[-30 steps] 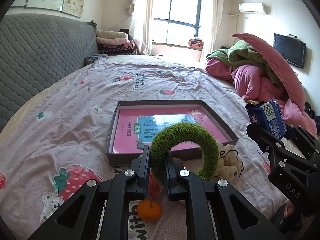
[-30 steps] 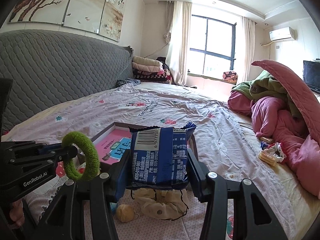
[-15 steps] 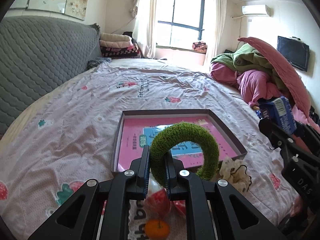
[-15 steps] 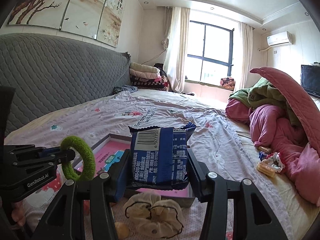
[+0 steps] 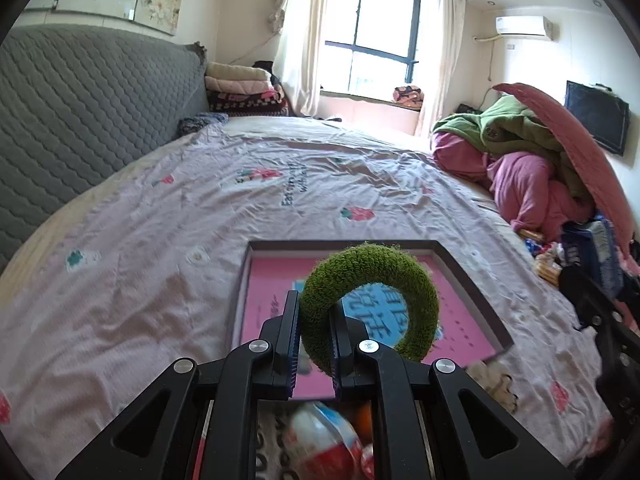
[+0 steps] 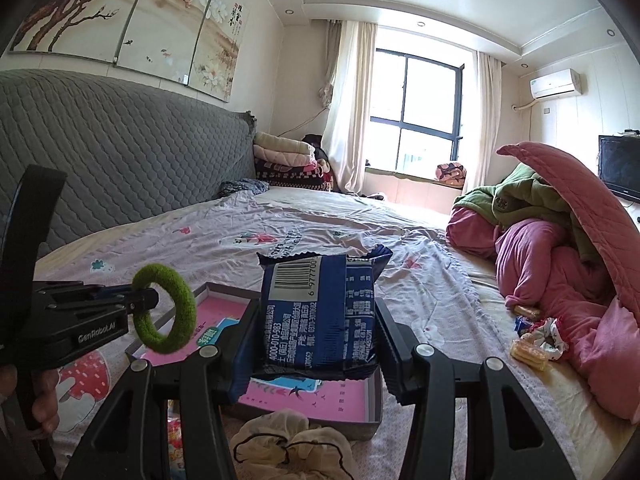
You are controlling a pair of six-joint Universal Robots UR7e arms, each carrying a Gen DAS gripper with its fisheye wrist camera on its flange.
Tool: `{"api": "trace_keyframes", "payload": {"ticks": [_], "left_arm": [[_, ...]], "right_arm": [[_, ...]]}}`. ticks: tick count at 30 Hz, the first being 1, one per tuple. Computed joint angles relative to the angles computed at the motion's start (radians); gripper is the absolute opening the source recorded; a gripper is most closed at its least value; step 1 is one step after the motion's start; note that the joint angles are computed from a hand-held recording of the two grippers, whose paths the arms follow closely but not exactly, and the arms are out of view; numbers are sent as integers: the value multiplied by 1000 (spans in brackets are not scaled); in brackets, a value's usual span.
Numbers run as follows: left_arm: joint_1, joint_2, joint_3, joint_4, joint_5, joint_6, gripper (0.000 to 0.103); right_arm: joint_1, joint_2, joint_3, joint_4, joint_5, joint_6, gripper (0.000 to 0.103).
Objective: Organize objects
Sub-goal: 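Lift the green ring with the left gripper while the right gripper lifts the blue packet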
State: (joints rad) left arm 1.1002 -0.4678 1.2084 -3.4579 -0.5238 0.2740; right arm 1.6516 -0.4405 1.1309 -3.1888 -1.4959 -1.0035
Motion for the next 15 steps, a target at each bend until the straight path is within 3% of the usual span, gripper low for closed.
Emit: {"api": "trace_keyframes", "payload": {"ticks": [15], "left_arm": [[34,61,-179,27,-12,100,13]], "right_arm": [[13,83,-165,28,22,-30,52]]}}
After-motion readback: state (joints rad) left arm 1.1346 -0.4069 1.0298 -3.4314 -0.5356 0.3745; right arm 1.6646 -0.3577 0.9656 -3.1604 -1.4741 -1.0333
